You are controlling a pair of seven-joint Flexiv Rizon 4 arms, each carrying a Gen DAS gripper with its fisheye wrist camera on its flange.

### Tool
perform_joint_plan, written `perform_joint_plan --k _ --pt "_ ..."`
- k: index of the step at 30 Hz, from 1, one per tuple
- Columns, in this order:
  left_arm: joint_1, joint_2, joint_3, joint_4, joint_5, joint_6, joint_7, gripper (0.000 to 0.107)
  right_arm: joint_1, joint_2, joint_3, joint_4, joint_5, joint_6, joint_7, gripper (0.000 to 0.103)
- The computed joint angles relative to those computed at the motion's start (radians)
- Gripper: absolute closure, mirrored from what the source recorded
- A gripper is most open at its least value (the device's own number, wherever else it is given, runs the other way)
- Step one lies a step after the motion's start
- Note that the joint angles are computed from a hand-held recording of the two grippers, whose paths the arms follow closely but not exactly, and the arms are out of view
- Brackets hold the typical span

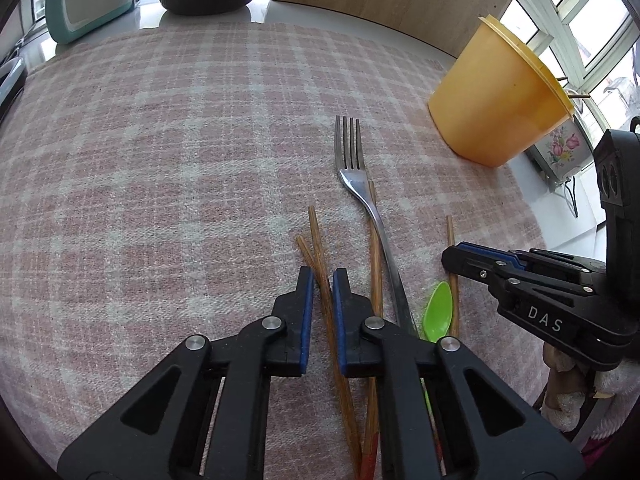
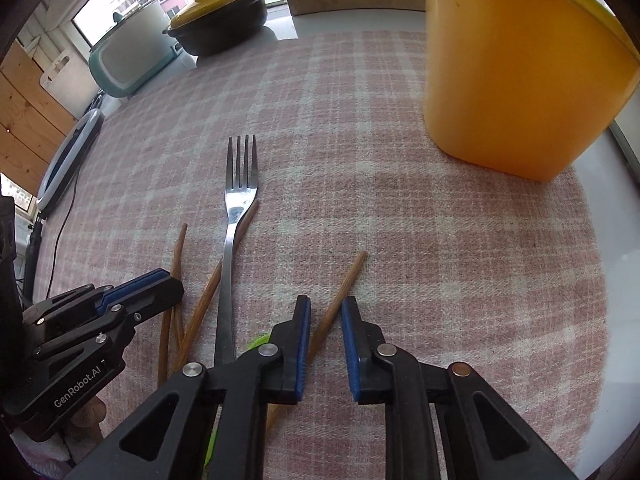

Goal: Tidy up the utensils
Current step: 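Close left gripper on a wooden chopstick while right gripper closes on another chopstick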

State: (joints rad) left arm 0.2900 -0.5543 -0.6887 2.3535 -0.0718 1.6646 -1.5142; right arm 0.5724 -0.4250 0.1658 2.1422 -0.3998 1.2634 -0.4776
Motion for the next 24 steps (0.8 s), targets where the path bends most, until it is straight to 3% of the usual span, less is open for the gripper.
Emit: perform_joint_plan --k 13,15,19,24 --pt "0.067 -0.001 -0.035 0.017 0.028 0.035 -0.032 0.105 -0.027 0.000 0.014 0.039 0.069 0.118 -0.019 0.099" --pt "0.105 -0.020 -0.072 0.022 0.041 0.046 -0.042 0.105 -0.025 0.003 0.012 0.043 0.074 0.122 -0.022 0.099" --pt "0.098 -0.013 -0.059 0.015 0.055 0.038 -0.062 0.105 -0.015 0.014 0.001 0.053 0.066 0.118 -0.020 0.099" --pt "0.129 -0.009 -0.094 0.017 0.042 -0.009 -0.070 0.104 -0.023 0.016 0.011 0.051 0.074 0.111 -0.035 0.098"
